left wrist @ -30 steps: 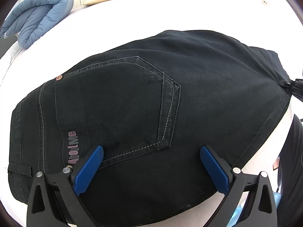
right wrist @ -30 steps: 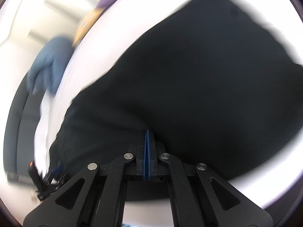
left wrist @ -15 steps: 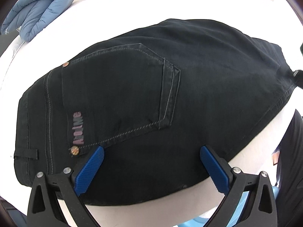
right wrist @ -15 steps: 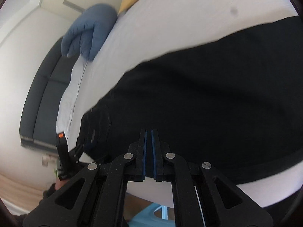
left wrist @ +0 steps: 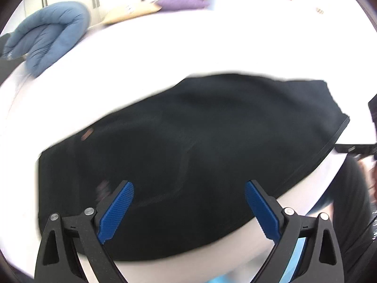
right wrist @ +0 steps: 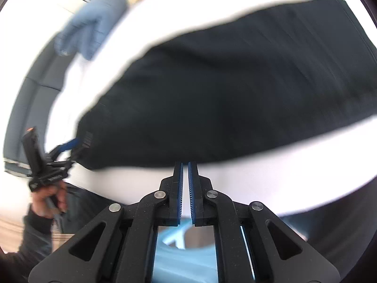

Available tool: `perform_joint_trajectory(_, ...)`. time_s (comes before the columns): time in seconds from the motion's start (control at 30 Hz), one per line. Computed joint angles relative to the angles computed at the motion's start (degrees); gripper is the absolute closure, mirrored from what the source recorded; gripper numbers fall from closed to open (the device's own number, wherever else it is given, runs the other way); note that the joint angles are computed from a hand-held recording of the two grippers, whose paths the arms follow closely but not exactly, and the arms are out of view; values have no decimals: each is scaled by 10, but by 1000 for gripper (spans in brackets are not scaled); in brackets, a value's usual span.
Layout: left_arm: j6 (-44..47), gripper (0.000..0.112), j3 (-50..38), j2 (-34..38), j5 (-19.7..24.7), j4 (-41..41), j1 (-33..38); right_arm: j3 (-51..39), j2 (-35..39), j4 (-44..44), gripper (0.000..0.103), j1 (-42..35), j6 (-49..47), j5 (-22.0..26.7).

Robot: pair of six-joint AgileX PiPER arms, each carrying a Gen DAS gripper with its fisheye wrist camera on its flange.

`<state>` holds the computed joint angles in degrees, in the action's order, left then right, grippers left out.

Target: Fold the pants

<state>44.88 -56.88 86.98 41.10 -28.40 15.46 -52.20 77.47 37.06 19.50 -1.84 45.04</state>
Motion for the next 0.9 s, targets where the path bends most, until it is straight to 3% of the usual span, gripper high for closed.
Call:
perform_joint_trajectory(0.13, -26, 15, -40, 63, -36, -34, -79, -32, 71, 88, 98, -23, -48, -23)
perform_joint_trajectory(0.23, -69, 15, -69, 146, -20, -27, -115, -30, 123, 32, 99, -35, -13, -5)
perform_joint_trajectory(0.33, -119, 14, -1, 118, -111, 77, -182, 36, 69, 38, 101, -28, -38, -41)
perform_joint_trajectory(0.43, -72, 14, 33, 85, -87, 24, -161, 60, 28, 44, 103, -77, -56, -8)
perform_joint_trajectory(0.53, -29, 12, 60, 65, -80, 3, -142, 51, -4, -37, 103, -103, 10, 33)
perform_joint_trajectory(0.57, -25, 12, 63, 62, -83, 6, -142, 31, -37, -45, 100, -123, 20, 71)
perform_joint_trajectory(0.67, -42, 9, 60, 63, -78, 16, -147, 1, -52, 34, 100, -183, -51, 84)
perform_joint_trajectory(0.77, -101, 9, 50, 76, -90, 63, -174, -47, 40, 163, 100, -176, -128, 72)
perform_joint_trajectory(0.9, -109, 9, 44, 83, -85, 68, -177, -160, 186, 212, 100, -99, -159, 66)
